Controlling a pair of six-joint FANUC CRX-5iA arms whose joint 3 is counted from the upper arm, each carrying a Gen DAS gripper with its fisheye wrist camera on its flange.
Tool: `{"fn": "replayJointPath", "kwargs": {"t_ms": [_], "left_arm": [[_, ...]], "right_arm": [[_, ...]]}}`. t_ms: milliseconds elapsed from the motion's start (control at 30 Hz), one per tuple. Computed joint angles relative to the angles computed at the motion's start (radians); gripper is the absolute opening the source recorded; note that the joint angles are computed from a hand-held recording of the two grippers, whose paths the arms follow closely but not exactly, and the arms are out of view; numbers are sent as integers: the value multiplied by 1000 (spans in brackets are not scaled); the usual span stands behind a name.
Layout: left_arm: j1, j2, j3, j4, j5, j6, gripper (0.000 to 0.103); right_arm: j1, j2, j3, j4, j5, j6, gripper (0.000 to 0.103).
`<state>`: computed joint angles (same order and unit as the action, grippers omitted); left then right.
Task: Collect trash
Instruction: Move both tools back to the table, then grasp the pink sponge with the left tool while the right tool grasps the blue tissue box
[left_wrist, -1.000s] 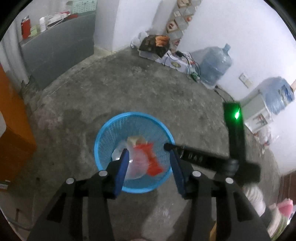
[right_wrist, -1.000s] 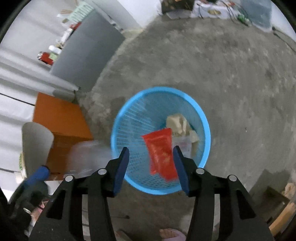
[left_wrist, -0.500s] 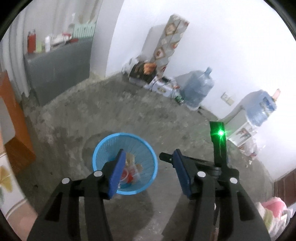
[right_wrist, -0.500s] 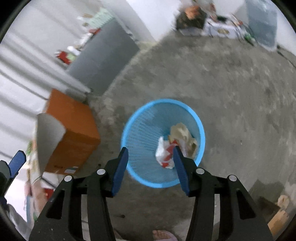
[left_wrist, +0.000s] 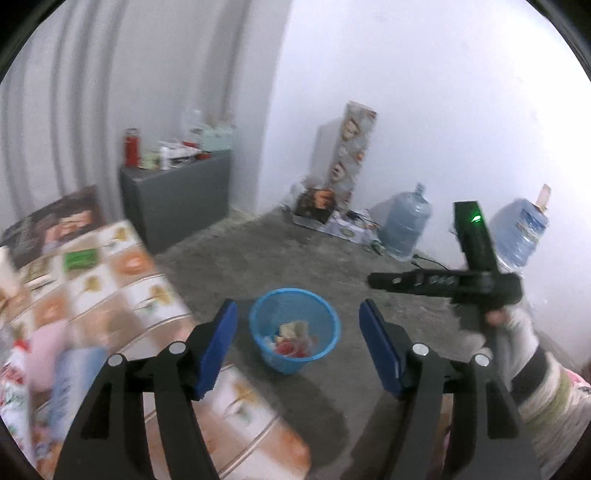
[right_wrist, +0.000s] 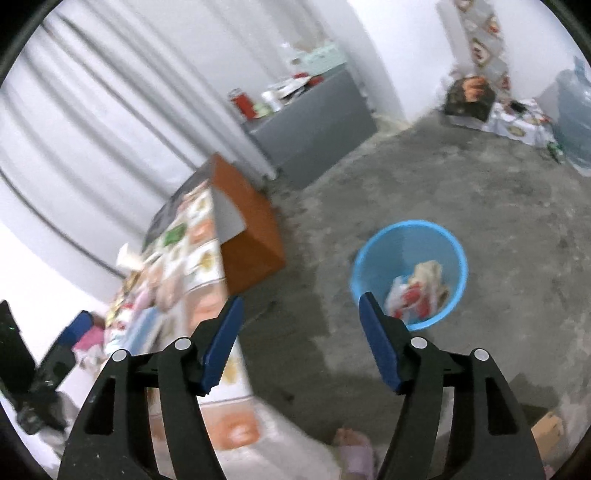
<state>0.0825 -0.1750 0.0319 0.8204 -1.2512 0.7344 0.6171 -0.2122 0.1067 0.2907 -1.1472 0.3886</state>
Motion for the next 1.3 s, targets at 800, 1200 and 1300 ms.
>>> {"fn": "replayJointPath", "kwargs": {"t_ms": [800, 1200, 1300], "left_arm": [[718, 45, -42, 25, -179, -81, 66], [462, 432, 463, -81, -394, 86, 75], [367, 582, 693, -179, -471, 165, 75]], "right_arm": [[23, 573, 744, -504, -175, 297, 69], [-35, 687, 852, -674, -190, 248, 69], [-44, 687, 842, -707, -176, 251, 69]]}}
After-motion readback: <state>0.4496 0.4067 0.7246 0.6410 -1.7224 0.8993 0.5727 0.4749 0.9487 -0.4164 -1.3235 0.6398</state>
